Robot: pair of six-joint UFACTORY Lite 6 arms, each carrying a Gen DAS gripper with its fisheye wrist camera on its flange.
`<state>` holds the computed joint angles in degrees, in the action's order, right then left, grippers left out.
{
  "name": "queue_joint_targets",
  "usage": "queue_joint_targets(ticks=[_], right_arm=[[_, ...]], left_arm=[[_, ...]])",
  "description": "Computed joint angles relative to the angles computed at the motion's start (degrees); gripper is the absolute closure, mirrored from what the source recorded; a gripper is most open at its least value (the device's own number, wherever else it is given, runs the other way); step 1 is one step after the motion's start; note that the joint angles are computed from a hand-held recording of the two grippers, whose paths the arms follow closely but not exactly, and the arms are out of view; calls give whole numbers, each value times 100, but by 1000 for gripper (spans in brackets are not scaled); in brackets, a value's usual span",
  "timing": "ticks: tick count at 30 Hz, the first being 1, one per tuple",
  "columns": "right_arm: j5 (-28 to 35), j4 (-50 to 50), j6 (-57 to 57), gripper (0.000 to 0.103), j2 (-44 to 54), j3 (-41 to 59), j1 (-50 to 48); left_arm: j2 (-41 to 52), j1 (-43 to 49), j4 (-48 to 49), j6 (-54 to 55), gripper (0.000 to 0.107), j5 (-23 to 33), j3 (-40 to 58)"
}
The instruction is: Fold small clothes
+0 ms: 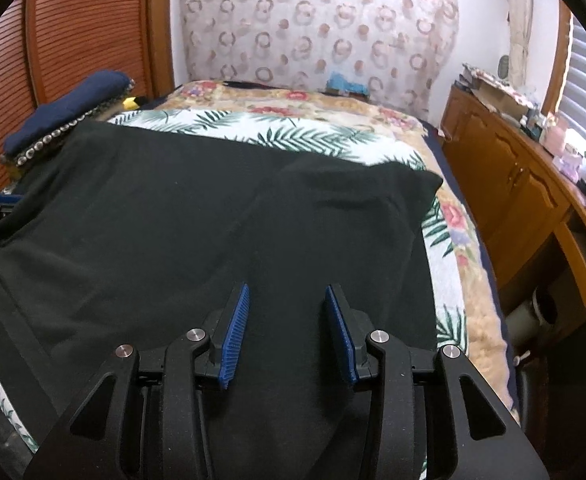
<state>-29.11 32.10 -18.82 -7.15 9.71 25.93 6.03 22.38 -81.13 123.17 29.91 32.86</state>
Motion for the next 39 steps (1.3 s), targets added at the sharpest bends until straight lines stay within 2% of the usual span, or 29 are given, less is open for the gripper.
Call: queue_joint_targets(ticks=[8,14,17,18,19,21,23,27,32,34,37,39], right_arm=[[-239,125,51,62,429,70,190],[-181,-386,463,62,373,26,-22],[-168,-502,553,62,307,-26,-79],[-170,-519,569,62,293,-42,-84],[-164,-484,554,62,305,-23,-60],[-163,-483,557,62,306,-22,-56],[-129,-553,584,62,260,-40,-103],[-101,-772,720,62,204,-82,-210],[-58,-841,732,62,186,-67,-266],[-56,-845,749,62,178,-70,-264],[-56,-905,815,62,169,-76,-282],[-46,-982,872,62,151,-83,-338]], left_arm=[[145,77,-120,75,82,202,66],[243,360,200,-89,82,458,158],[171,381,-10,129,82,482,34],[178,402,-4,160,87,520,28],[228,424,116,86,97,597,77],[322,462,333,-75,106,750,173],[118,488,83,205,107,702,-1],[-792,1315,25,410,107,1204,-425],[-743,2325,471,230,107,1748,-105],[-496,2424,458,247,107,1644,-4],[-320,2350,-292,906,107,1124,-114],[7,2505,-54,729,107,1322,106]])
